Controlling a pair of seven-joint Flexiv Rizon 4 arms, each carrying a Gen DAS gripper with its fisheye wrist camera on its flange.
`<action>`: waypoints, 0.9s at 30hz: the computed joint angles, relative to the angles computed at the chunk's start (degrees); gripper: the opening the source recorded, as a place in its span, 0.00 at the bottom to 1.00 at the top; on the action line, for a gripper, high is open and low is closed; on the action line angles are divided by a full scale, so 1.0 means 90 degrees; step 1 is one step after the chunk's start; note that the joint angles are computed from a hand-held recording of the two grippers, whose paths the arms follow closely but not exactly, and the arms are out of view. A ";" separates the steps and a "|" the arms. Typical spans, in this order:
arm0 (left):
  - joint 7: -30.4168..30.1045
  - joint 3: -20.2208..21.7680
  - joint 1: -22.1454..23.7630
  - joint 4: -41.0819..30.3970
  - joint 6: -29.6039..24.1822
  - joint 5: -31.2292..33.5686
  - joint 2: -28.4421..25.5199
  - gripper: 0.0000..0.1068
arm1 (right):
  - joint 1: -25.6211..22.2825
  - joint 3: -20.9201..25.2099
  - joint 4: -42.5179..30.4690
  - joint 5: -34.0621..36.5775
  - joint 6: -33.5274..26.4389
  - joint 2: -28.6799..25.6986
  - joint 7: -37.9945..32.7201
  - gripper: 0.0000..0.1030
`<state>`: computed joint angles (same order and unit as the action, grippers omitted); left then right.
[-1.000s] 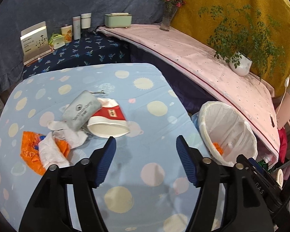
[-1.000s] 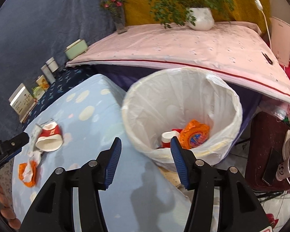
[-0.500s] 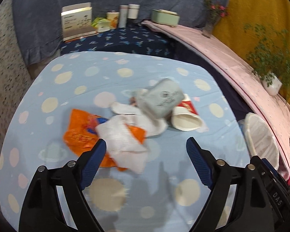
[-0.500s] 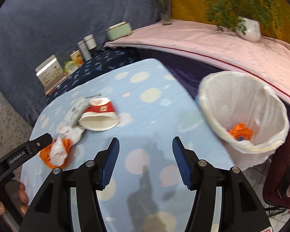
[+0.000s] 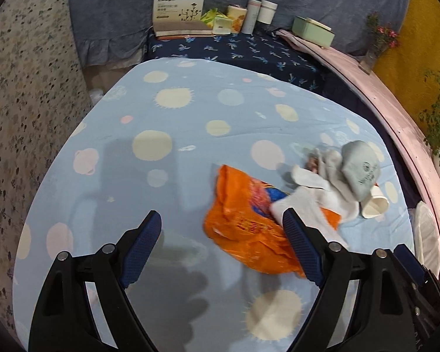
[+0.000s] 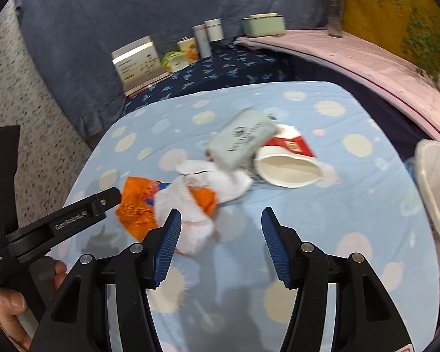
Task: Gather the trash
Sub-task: 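Grasp the orange bag with the left gripper while the right grasps white tissue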
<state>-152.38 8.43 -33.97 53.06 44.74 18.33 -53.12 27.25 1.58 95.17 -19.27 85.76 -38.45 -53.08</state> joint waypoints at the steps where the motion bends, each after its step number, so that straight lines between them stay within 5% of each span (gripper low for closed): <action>1: -0.0016 0.0008 0.0022 0.0084 0.0024 0.0002 0.0038 0.75 | -0.0009 0.0081 -0.0123 -0.0016 -0.0063 -0.0080 -0.0052 0.54; 13: 0.0280 -0.0143 0.0332 0.0264 0.0259 -0.0287 -0.0033 0.75 | -0.0023 0.0567 -0.1192 0.0170 -0.0806 -0.0866 -0.0519 0.51; 21: 0.0811 -0.0256 0.0337 -0.0389 0.0157 -0.0565 -0.0527 0.74 | -0.0139 0.0666 -0.1107 0.0456 -0.0816 -0.0927 -0.0711 0.16; 27: 0.1259 -0.0447 0.0373 -0.0884 0.0162 -0.0898 -0.0906 0.54 | -0.0051 0.0345 -0.0764 0.0450 -0.0514 -0.0659 -0.0515 0.13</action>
